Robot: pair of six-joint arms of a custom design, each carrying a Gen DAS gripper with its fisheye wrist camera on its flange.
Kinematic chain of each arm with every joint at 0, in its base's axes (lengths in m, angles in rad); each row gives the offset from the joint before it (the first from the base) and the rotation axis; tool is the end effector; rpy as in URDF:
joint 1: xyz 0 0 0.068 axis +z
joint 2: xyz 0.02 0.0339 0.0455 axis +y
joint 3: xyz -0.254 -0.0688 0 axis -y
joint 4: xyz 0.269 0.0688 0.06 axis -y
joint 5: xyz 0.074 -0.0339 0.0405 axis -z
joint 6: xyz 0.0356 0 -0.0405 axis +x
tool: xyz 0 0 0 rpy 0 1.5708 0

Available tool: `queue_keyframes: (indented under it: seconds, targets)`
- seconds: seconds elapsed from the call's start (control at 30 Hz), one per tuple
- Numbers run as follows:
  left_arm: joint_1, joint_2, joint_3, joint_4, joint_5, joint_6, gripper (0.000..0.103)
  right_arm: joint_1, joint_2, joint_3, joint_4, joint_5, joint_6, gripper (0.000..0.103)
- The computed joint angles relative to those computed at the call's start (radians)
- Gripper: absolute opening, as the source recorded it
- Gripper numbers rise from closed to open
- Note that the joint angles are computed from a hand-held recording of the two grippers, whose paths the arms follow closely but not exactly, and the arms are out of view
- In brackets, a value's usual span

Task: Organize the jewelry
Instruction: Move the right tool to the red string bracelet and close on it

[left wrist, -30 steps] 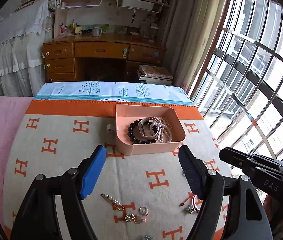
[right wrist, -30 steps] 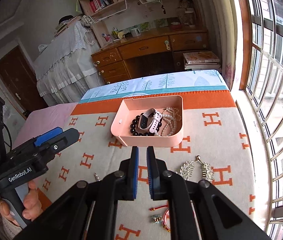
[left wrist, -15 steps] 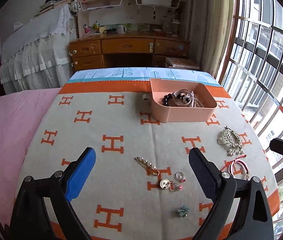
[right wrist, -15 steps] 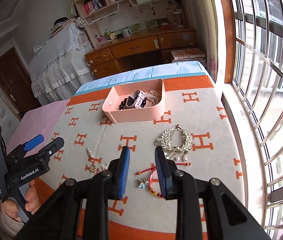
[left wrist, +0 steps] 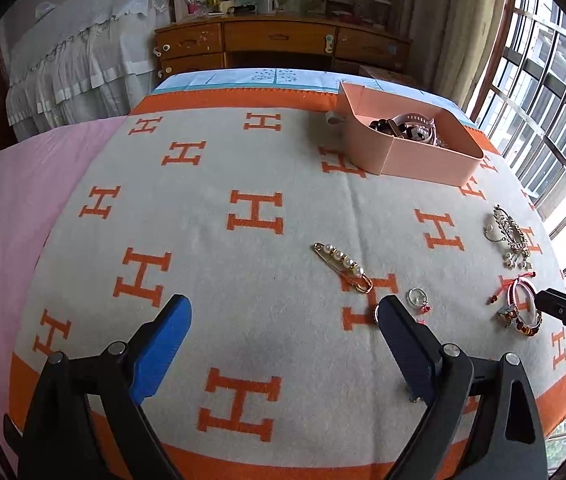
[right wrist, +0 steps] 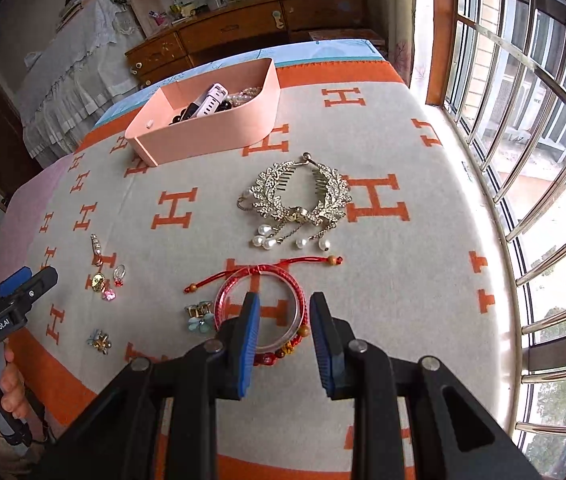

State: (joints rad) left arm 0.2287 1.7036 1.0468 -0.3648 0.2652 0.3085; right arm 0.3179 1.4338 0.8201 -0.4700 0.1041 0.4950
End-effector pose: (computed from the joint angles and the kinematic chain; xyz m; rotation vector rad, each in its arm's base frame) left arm 0.3526 0.0725 0.1561 0.1968 2.5357 -0.1368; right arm 0.2776 0.0874 0.1626 0.2686 2.6375 0.1336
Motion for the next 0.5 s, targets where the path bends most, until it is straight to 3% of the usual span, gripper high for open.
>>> queue_keyframes:
  seconds: [0.17,0.27,0.3,0.5]
  targets:
    - [-0.019,0.031,0.026,-0.015,-0.004,-0.011,0.093,0.033,0.065,0.009,0.024,0.051,-0.047,0.024]
    - [-0.029,0.046,0.038,-0.023,-0.008,-0.019,0.093,0.069,0.084,0.015,0.034,0.125,-0.076,0.009]
    - [-0.032,0.049,0.042,-0.027,-0.006,-0.022,0.093,0.072,0.085,0.013,0.041,0.133,-0.08,0.009]
    - [-0.058,0.038,0.034,-0.022,-0.014,-0.022,0.093,-0.002,0.021,-0.045,0.091,0.006,-0.068,0.007]
